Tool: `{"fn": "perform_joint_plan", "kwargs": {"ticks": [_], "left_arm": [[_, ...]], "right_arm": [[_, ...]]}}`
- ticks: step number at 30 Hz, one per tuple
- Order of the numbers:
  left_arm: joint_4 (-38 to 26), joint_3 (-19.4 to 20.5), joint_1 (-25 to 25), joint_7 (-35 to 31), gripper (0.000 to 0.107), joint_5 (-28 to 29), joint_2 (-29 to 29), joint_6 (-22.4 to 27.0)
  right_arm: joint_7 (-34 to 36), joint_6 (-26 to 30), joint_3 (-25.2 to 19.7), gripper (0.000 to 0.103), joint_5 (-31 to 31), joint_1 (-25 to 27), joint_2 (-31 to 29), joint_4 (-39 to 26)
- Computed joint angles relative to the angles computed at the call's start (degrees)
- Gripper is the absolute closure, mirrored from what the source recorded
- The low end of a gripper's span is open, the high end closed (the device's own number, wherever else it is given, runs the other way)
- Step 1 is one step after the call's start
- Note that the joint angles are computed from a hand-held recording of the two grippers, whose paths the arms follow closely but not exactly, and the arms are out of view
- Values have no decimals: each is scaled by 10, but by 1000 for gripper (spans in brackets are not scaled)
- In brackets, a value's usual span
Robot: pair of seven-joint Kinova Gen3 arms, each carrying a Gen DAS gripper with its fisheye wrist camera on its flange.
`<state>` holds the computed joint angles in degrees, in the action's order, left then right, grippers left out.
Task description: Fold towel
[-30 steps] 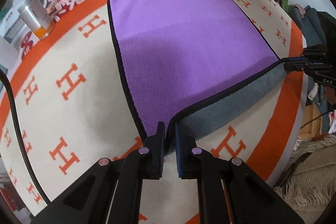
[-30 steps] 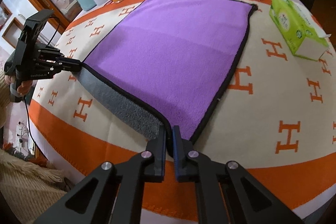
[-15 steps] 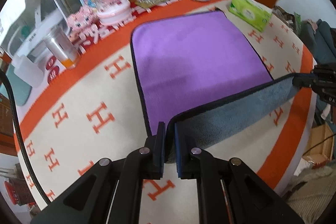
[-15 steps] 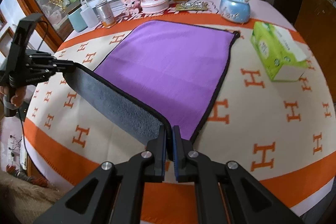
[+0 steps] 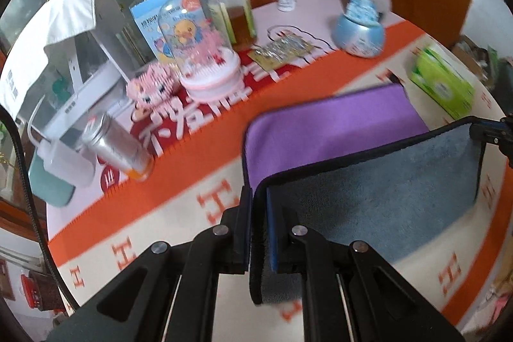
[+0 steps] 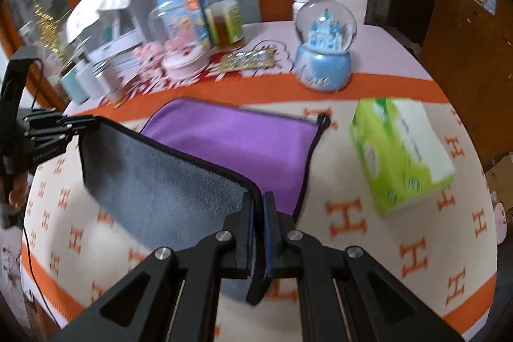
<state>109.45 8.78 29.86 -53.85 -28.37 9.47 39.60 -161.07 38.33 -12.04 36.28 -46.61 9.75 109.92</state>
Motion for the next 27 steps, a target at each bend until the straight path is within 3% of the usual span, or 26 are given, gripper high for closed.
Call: {"fn": "perform_joint_plan", "kwargs": {"ticks": [5, 13, 16, 17, 18, 20, 24, 27], "left_arm": [[-60, -28, 15, 38, 101, -38, 68, 3], [-139, -74, 40, 57, 101, -44, 160, 10], [-167, -86, 46, 60, 95, -37, 191, 24], [-181, -89, 46, 62, 86, -29, 204, 37], [-185, -93, 48, 68, 68, -25, 209, 42], [-173, -100, 49, 82, 48, -19, 203, 26], [-141, -111, 56, 115, 32, -23, 178, 0], [-126, -109, 59, 126, 28, -29, 162, 7]], "right_arm": [[27, 5, 30, 98, 6, 17, 57, -49], [66, -6, 74, 98, -27, 29, 125, -95], [52, 7, 95, 92, -29, 15, 146, -111], [40, 8, 103, 87, -26, 8, 150, -112], [25, 10, 111, 82, -20, 1, 152, -111], [-7, 6, 122, 76, -4, -13, 147, -101], [-25, 9, 114, 69, 16, -22, 133, -91], [-36, 22, 105, 69, 29, -31, 125, -92]]}}
